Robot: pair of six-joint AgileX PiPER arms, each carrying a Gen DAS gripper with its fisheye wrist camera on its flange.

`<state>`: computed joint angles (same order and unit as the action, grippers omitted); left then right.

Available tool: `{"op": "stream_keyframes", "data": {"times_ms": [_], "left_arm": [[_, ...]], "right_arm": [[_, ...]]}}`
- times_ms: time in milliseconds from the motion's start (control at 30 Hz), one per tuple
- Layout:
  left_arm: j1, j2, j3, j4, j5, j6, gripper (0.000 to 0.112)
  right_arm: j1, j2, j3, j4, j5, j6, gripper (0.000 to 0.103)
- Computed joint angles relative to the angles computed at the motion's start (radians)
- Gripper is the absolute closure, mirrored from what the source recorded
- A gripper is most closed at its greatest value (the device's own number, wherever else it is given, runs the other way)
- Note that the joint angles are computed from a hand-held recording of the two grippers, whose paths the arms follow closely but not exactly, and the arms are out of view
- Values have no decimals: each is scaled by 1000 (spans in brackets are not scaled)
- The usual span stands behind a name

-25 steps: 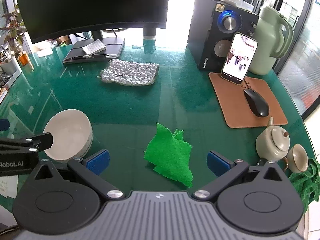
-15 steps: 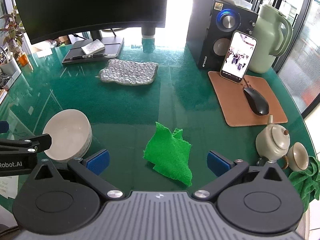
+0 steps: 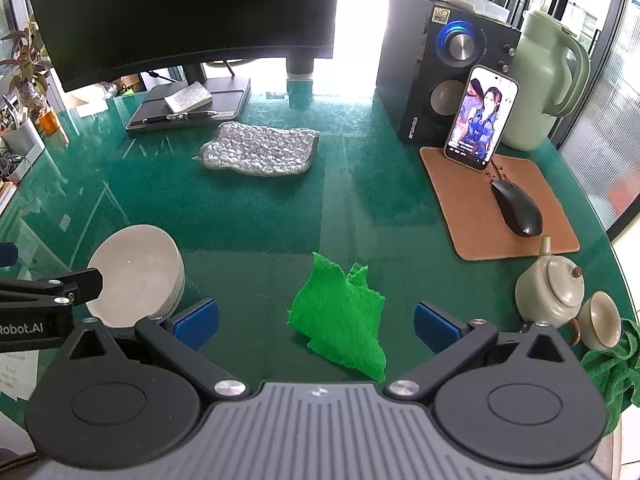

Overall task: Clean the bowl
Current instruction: 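Grasp the green cloth with the right gripper while the left gripper approaches the white bowl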

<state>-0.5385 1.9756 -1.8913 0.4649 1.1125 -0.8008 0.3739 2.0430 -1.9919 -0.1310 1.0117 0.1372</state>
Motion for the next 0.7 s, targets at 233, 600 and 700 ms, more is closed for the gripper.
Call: {"op": "stream_keyframes", "data": {"times_ms": [233,600,700], "left_arm": [[167,-247,483,-232,-612,56,10],[243,-217,560,-250,-577,-180,10],[254,-166,490,-272,-494,-134,10]], "right_arm": [[-99,-151,392,164,-516,-190,0],[-176,-107,478,397,-583,-289,1],[-160,-59,417,363,-513,-283,1]]}}
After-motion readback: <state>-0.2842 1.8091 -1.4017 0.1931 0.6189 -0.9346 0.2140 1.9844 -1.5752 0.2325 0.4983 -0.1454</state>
